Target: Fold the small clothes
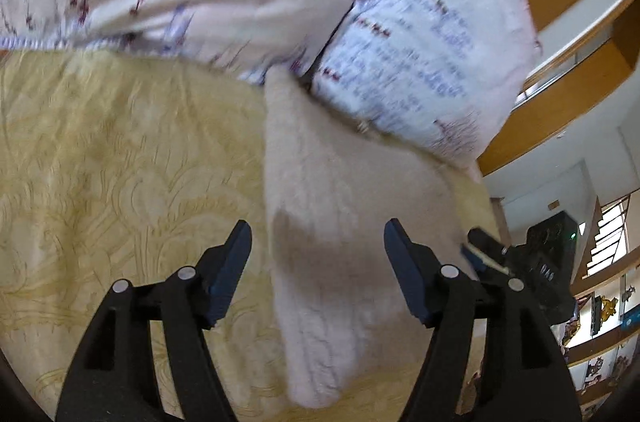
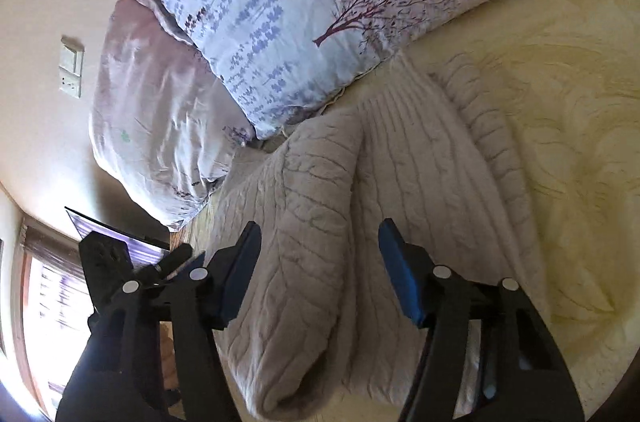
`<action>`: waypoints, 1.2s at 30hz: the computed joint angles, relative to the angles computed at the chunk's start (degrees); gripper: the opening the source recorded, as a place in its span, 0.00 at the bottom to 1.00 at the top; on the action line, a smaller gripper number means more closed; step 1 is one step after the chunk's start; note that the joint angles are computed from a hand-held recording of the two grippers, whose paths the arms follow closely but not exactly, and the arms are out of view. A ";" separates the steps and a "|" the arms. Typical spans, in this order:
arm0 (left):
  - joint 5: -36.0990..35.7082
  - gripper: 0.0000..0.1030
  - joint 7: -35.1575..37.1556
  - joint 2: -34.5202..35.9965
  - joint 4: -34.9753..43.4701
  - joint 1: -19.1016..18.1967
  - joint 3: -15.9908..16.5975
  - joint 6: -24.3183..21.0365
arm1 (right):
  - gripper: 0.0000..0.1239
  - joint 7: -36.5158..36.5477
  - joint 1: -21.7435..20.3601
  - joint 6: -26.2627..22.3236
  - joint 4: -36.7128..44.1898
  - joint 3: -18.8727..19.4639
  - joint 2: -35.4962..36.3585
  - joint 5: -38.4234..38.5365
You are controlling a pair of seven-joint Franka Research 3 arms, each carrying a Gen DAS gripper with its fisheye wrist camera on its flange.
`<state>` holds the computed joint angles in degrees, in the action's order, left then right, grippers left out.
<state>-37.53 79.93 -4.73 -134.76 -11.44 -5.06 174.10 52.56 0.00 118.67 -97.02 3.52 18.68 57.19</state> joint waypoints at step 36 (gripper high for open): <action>-24.45 0.74 27.45 3.69 5.74 0.44 -4.50 -6.82 | 0.12 -48.37 10.84 42.24 -15.68 -0.61 -13.44 11.66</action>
